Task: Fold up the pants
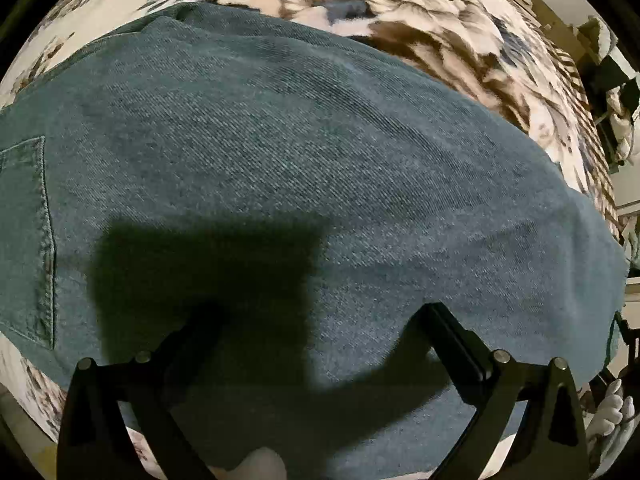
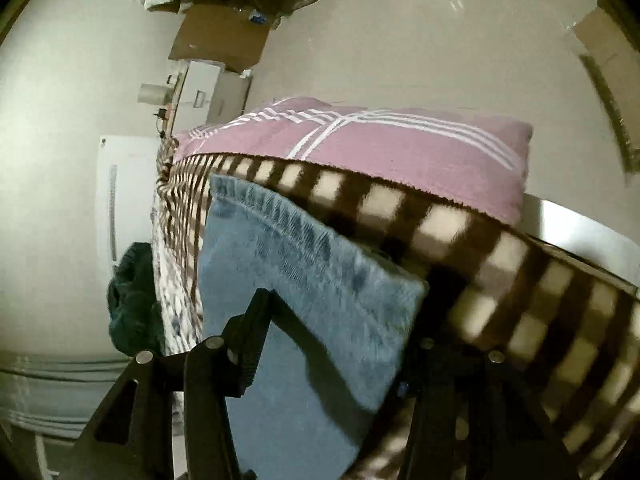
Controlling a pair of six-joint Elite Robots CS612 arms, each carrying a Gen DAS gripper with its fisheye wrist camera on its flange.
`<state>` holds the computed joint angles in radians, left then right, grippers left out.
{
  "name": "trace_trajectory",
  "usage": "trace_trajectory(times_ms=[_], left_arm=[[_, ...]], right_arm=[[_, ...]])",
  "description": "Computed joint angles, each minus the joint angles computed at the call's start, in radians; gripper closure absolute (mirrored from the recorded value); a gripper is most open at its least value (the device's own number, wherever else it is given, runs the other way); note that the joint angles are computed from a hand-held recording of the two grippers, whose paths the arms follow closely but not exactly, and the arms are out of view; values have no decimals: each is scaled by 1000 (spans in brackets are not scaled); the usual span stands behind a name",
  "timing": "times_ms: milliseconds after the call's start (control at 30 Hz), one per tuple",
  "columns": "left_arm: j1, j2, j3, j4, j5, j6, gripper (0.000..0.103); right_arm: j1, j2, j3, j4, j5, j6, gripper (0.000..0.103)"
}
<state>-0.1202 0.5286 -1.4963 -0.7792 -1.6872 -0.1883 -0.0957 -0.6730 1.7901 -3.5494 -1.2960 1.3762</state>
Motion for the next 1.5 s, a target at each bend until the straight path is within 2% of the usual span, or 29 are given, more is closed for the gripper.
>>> trace_trajectory(times_ms=[33, 100, 367, 467, 500, 600, 733, 800, 933, 1067, 1167, 1233, 1267, 1300, 1333, 1400, 1467, 1500], left_arm=[[-9, -1, 12, -14, 5, -11, 0], [-12, -5, 19, -14, 12, -17, 0], [-8, -40, 21, -64, -17, -74, 0], [1, -56, 12, -98, -9, -56, 0], [3, -65, 11, -94, 10, -44, 0], [31, -71, -1, -89, 8, -23, 0], [78, -74, -20, -50, -4, -12, 0], [107, -67, -42, -34, -16, -17, 0], [161, -67, -43, -3, -10, -25, 0], [208, -59, -47, -4, 5, -31, 0], [234, -53, -44, -8, 10, -42, 0], [246, -51, -41, -12, 4, -58, 0], [251, -52, -38, -15, -3, -66, 0], [256, -53, -35, -20, -18, -73, 0], [258, -55, -31, -24, -29, -76, 0], [260, -59, -25, -41, -58, -78, 0], [257, -63, -19, -69, -78, -78, 0], [253, -64, -15, -83, -86, -76, 0]], right_arm=[[1, -1, -3, 5, -6, -4, 52], [6, -13, -4, 3, -23, -27, 89], [54, -110, -41, 103, -84, -197, 92], [89, -141, -72, 146, -83, -285, 92], [107, -144, -96, 173, -81, -314, 92], [158, -140, -165, 240, -60, -374, 92], [241, -101, -279, 342, -18, -451, 92], [282, -62, -348, 403, 21, -468, 92], [367, 31, -502, 573, 47, -559, 92], [435, 121, -651, 749, 39, -661, 92], [474, 164, -738, 865, -16, -740, 92], [495, 185, -796, 955, -68, -802, 88], [498, 193, -824, 1018, -69, -834, 82], [493, 190, -826, 1040, -29, -850, 72], [482, 181, -808, 1021, 43, -843, 66], [465, 149, -748, 948, 132, -799, 45], [448, 115, -682, 882, 171, -747, 35], [440, 91, -641, 860, 155, -723, 31]])
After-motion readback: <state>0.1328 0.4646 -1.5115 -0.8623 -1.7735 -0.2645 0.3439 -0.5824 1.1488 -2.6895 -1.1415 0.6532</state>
